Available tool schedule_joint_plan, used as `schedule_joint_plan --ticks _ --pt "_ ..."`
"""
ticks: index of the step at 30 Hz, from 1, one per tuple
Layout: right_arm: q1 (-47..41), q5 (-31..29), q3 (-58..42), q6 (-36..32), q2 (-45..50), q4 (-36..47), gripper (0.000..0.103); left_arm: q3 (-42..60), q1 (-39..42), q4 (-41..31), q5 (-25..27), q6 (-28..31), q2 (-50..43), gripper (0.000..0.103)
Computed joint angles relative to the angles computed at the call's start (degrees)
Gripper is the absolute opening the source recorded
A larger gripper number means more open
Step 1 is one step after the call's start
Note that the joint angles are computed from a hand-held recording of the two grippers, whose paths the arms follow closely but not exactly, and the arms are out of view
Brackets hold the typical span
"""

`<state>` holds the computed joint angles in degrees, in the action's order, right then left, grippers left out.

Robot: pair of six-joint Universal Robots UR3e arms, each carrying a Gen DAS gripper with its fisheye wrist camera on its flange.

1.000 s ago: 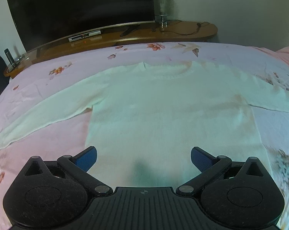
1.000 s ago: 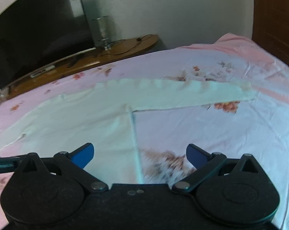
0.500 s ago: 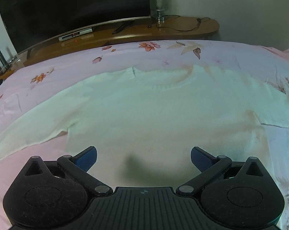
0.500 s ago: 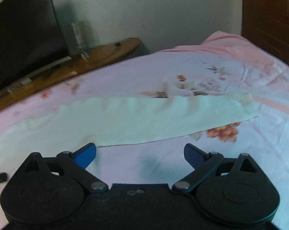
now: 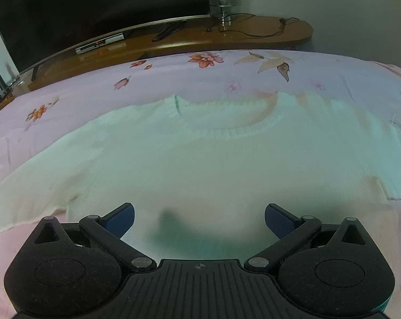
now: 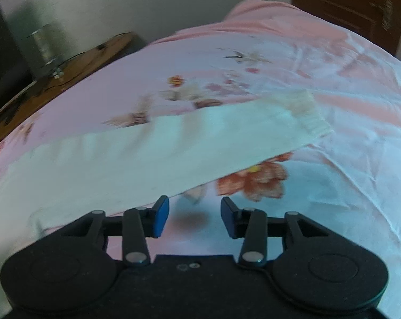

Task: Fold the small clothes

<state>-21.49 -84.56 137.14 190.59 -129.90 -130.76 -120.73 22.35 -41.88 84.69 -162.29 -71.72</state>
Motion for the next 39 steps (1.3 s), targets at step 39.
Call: schedule_joint_plan --ticks 39 --pt "33.46 6.28 -21.81 12.17 38.41 -37.13 0.007 3.25 21.77 -6.97 -12.5 7.87 2.7 0.103"
